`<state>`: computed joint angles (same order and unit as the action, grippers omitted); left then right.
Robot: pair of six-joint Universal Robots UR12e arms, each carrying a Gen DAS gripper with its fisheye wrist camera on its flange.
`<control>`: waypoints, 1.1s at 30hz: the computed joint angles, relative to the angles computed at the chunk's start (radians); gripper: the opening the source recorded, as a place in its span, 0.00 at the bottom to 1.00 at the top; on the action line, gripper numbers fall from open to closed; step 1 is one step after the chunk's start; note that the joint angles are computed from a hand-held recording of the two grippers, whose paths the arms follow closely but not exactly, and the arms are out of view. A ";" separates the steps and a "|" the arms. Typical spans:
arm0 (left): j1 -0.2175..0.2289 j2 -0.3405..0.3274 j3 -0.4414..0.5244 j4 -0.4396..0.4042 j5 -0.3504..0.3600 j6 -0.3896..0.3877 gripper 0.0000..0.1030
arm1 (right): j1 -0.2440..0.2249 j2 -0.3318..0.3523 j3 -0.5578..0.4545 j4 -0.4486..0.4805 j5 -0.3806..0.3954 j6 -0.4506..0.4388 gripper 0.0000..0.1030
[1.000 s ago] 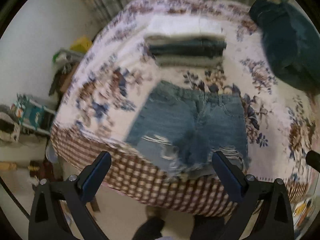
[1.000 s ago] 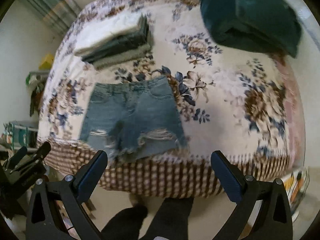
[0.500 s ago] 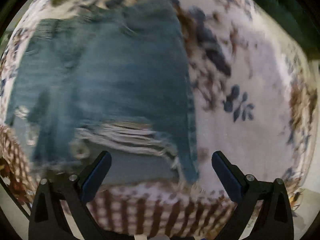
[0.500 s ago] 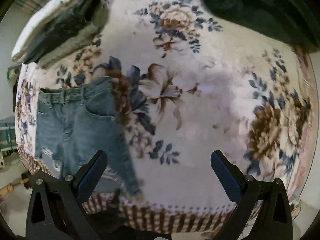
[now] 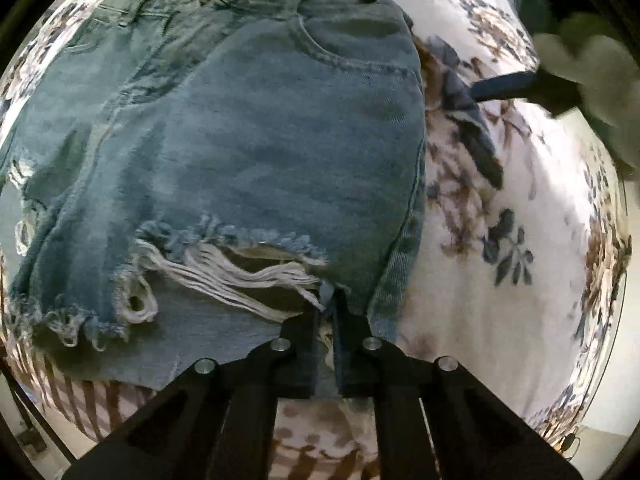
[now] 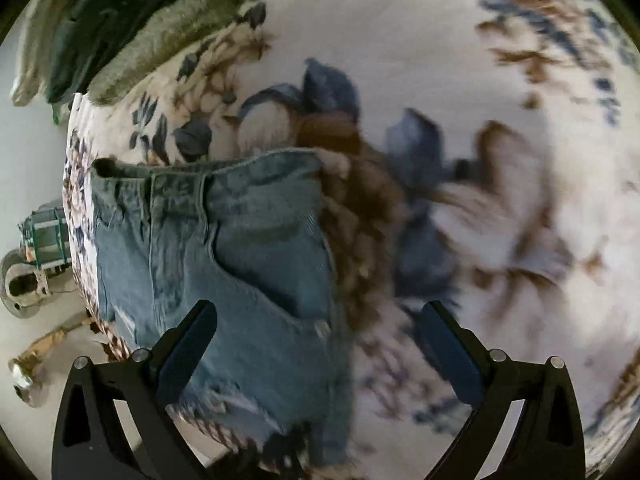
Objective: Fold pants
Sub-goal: 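Grasp the waistband corners with both tools and lift the shorts, then fold the waistband over onto the frayed hem with both tools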
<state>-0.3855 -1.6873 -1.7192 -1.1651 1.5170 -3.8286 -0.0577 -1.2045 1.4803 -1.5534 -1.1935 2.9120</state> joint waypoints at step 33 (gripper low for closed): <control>0.483 0.385 -0.297 0.066 0.131 -0.054 0.01 | 0.468 0.177 -0.438 -0.053 -0.213 0.136 0.09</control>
